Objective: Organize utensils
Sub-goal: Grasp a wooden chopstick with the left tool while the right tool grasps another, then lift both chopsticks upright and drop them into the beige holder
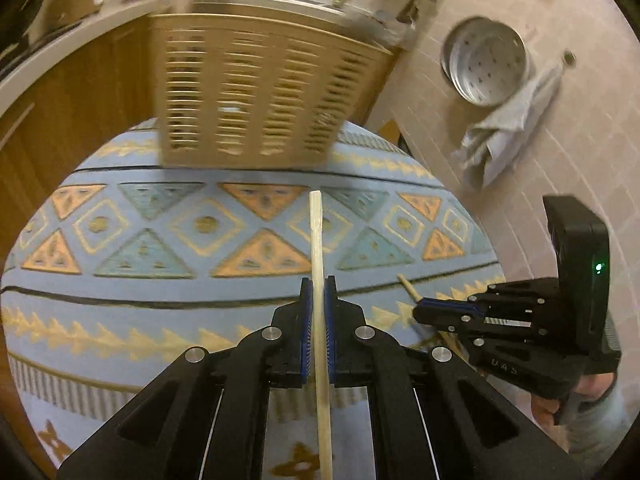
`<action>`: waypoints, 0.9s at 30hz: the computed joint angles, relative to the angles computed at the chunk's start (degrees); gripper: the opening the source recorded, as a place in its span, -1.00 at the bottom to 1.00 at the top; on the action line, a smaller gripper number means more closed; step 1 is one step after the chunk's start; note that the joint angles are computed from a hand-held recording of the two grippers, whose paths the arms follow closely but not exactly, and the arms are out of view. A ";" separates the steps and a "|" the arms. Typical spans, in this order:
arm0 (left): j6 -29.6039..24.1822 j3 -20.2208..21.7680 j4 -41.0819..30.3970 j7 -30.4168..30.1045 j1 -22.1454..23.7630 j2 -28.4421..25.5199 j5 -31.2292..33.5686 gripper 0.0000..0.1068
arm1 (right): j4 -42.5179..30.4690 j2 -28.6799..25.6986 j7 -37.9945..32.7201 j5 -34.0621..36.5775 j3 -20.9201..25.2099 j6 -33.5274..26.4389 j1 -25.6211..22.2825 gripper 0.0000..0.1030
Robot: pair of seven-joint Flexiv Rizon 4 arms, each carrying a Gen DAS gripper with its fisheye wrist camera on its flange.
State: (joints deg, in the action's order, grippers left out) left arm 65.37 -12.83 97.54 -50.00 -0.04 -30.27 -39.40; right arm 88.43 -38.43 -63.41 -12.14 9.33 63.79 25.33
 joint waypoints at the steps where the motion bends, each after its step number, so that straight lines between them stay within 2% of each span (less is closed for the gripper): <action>1: -0.61 0.37 -0.42 -0.33 0.43 -0.15 0.04 -0.94 | -0.64 -0.33 -0.22 0.17 0.26 -0.18 -0.10 -0.95; 5: -1.83 1.67 -1.60 -1.73 1.33 -1.08 0.93 -0.94 | -2.19 -0.70 -0.17 1.10 0.46 -0.41 -0.68 -0.94; 7: -2.11 1.57 -1.71 -1.71 1.90 -1.49 0.89 -0.93 | -3.65 -0.57 -1.11 2.31 1.52 -4.15 -1.91 -0.90; 9: -2.70 1.17 -1.71 -1.18 2.63 -1.81 0.48 -0.93 | -5.14 -0.35 -2.60 4.06 2.70 -9.57 -3.18 -0.62; 11: -2.79 0.78 -1.30 -0.11 3.21 -1.94 0.00 -0.93 | -5.97 0.13 -4.16 4.96 2.95 -14.56 -3.46 -0.47; 13: -3.12 0.42 -1.33 0.59 3.45 -2.27 -0.49 -0.93 | -5.81 1.03 -5.29 5.39 2.76 -18.44 -3.23 -0.46; 16: -3.05 -0.16 -1.15 1.81 3.70 -2.57 -1.50 -0.93 | -5.07 1.81 -6.17 4.99 2.10 -20.56 -2.05 -0.48; 18: -2.75 -0.39 -0.76 2.42 3.67 -2.49 -2.14 -0.93 | -5.66 1.31 -6.73 3.30 1.40 -23.05 -0.44 -0.77; 20: -2.19 -0.25 -0.48 2.61 3.41 -2.38 -2.30 -0.93 | -5.05 1.41 -6.42 0.68 0.27 -22.83 1.41 -0.92; 22: -1.86 -0.45 -0.11 3.11 3.63 -2.13 -2.95 -0.93 | -5.62 1.08 -5.64 0.41 0.07 -22.61 1.99 -0.92; 27: -0.95 -0.21 0.19 3.39 4.28 -1.74 -4.50 -0.93 | -8.99 -0.29 -3.73 2.83 0.65 -17.29 1.47 -0.92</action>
State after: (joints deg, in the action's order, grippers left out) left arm 64.42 -13.04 97.73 -46.61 4.24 -32.00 -43.90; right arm 79.44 -38.72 -67.15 -9.31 9.98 46.50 26.80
